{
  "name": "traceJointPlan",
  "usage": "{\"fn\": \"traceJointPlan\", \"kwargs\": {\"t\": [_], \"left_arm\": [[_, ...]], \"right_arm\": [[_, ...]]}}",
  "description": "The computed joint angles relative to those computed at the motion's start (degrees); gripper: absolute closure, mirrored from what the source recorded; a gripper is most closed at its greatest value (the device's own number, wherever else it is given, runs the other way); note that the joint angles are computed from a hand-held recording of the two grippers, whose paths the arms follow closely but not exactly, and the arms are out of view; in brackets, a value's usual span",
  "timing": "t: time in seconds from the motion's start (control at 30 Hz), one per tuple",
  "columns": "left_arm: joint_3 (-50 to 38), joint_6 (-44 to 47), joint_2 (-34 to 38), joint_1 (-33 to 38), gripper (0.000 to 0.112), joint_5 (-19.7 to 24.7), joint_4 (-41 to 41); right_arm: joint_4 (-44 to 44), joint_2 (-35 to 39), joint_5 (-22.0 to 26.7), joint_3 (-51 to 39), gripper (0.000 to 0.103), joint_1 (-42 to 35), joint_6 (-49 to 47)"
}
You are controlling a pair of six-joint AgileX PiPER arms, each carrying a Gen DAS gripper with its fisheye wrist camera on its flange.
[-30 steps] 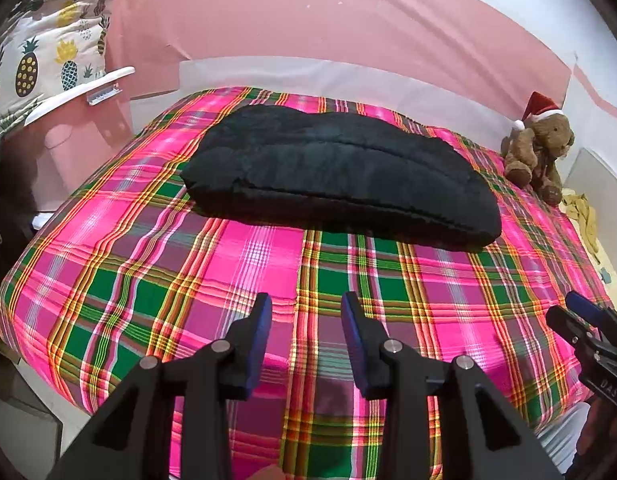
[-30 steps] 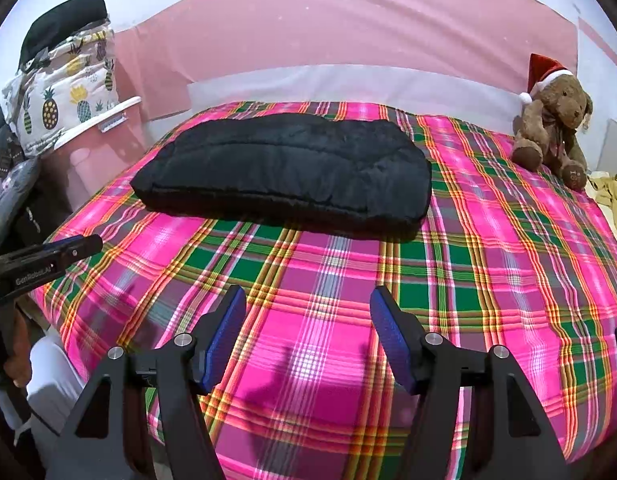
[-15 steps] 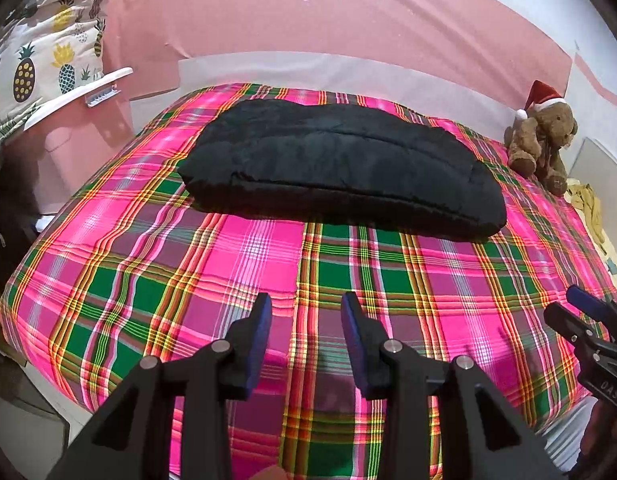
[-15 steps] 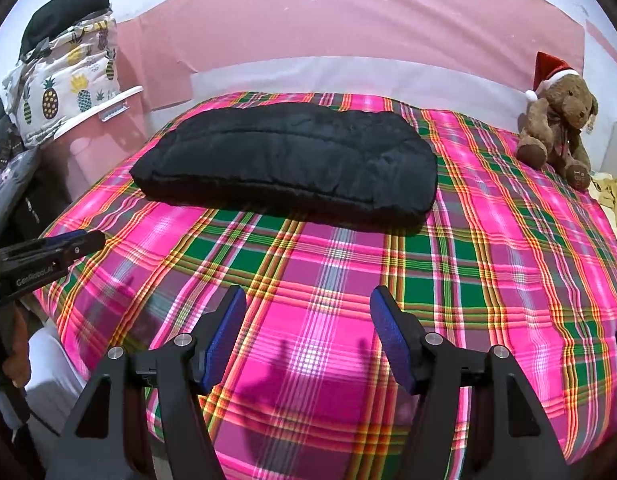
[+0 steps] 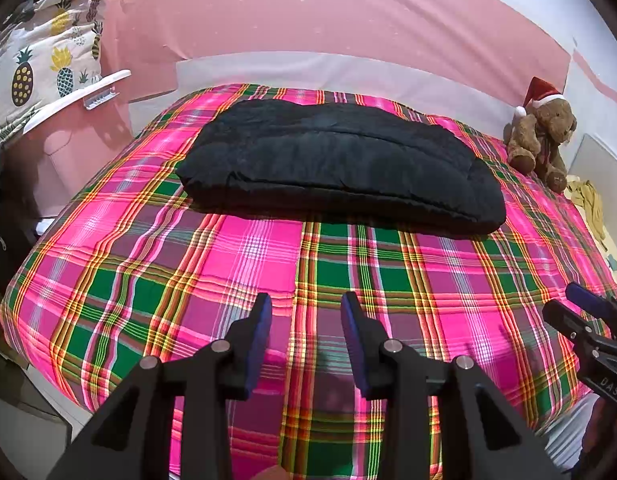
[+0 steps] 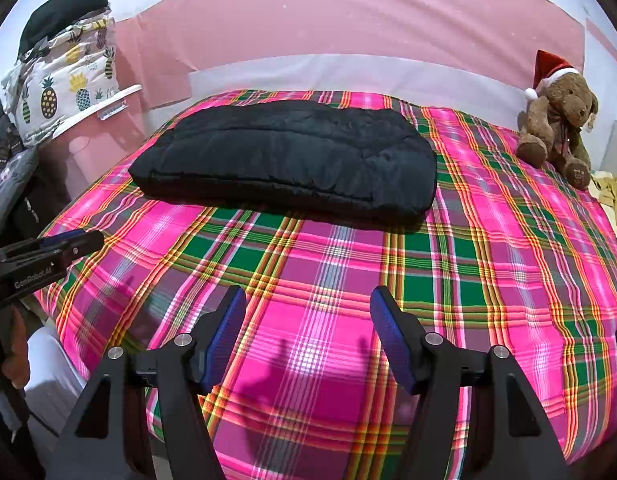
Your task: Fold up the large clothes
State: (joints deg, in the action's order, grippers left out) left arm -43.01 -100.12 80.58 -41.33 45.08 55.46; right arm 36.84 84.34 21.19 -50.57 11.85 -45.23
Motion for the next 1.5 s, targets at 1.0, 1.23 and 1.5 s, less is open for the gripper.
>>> {"fn": "traceJointPlan", "kwargs": {"t": [1.0, 1.23, 1.5], "left_arm": [[-0.5, 0.0, 0.8, -1.2, 0.075, 1.1, 0.4], [-0.7, 0.1, 0.9, -1.4, 0.075, 1.3, 0.3], [-0.7, 0.1, 0.8, -1.5, 0.075, 1.5, -0.1]], "right_arm": [[0.6, -0.2, 0.0, 0.5, 0.039, -0.2, -0.6], [0.7, -0.3, 0.1, 0.6, 0.039, -0.4, -0.6], [-0.1, -0.4, 0.4, 0.4, 0.039, -0.4, 0.4]]}}
